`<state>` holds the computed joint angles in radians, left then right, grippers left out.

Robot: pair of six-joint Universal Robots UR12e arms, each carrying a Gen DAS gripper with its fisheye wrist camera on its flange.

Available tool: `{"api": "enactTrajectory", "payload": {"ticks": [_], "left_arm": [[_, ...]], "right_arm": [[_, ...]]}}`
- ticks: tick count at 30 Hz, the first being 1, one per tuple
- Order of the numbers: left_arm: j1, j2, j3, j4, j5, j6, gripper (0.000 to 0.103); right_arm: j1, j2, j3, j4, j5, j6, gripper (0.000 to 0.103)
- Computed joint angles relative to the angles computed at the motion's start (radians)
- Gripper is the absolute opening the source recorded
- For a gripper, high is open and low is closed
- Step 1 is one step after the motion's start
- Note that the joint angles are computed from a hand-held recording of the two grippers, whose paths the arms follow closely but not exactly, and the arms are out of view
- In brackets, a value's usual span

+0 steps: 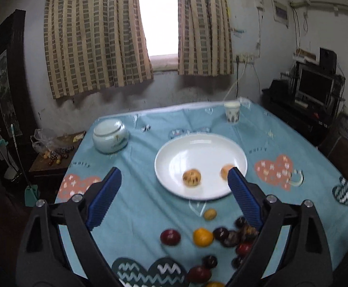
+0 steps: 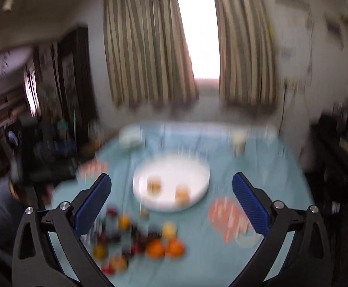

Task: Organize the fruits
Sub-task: 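Grasp a red plum with the left tool while the right tool grasps a small yellow fruit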

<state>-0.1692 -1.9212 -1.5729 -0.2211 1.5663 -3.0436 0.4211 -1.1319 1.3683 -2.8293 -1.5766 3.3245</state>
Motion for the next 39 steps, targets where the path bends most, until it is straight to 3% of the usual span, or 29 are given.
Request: {"api": "enactTrajectory", "payload": {"ticks": [3,5,9,14,21,23,28,33,35,36,39], "left_arm": [[0.011,0.041,-0.071,-0.091,-0.006,0.034,0.092],[0.021,0.065,-0.11,-0.149,-0.015,0.038,0.092],[0.027,0.102,-0.164,-0.237,-0.042,0.055,0.092],[0.032,0.131,-0.195,-0.338,-0.128,0.072,0.092],[0.002,0.102,-0.151,-0.472,-0.243,0.177,0.091],[-0.014,0.087,-0.135,-0.505,-0.251,0.209,0.086],[-0.034,0.049,-0.091,-0.598,-0.24,0.203,0.052],[-0.04,0.033,-0.079,-0.609,-0.21,0.177,0.051],[-0.041,0.026,-0.074,-0.62,-0.207,0.168,0.042],[-0.044,0.018,-0.065,-0.638,-0.195,0.164,0.029],[-0.046,0.015,-0.063,-0.639,-0.19,0.152,0.028]], "right_arm": [[0.024,-0.01,0.069,0.184,-0.043,-0.016,0.102],[0.031,-0.01,0.094,0.325,-0.004,-0.022,0.094],[0.053,-0.003,0.113,0.439,0.066,0.0,0.082],[0.062,0.003,0.093,0.486,0.064,0.003,0.078],[0.065,0.018,0.082,0.503,0.066,-0.004,0.077],[0.065,0.015,0.086,0.502,0.063,0.001,0.077],[0.062,0.004,0.101,0.503,0.061,0.013,0.077],[0.057,-0.002,0.115,0.484,0.082,0.029,0.077],[0.055,-0.001,0.116,0.479,0.09,0.035,0.077],[0.054,0.001,0.115,0.479,0.092,0.036,0.077],[0.049,0.008,0.109,0.475,0.119,0.04,0.076]]}}
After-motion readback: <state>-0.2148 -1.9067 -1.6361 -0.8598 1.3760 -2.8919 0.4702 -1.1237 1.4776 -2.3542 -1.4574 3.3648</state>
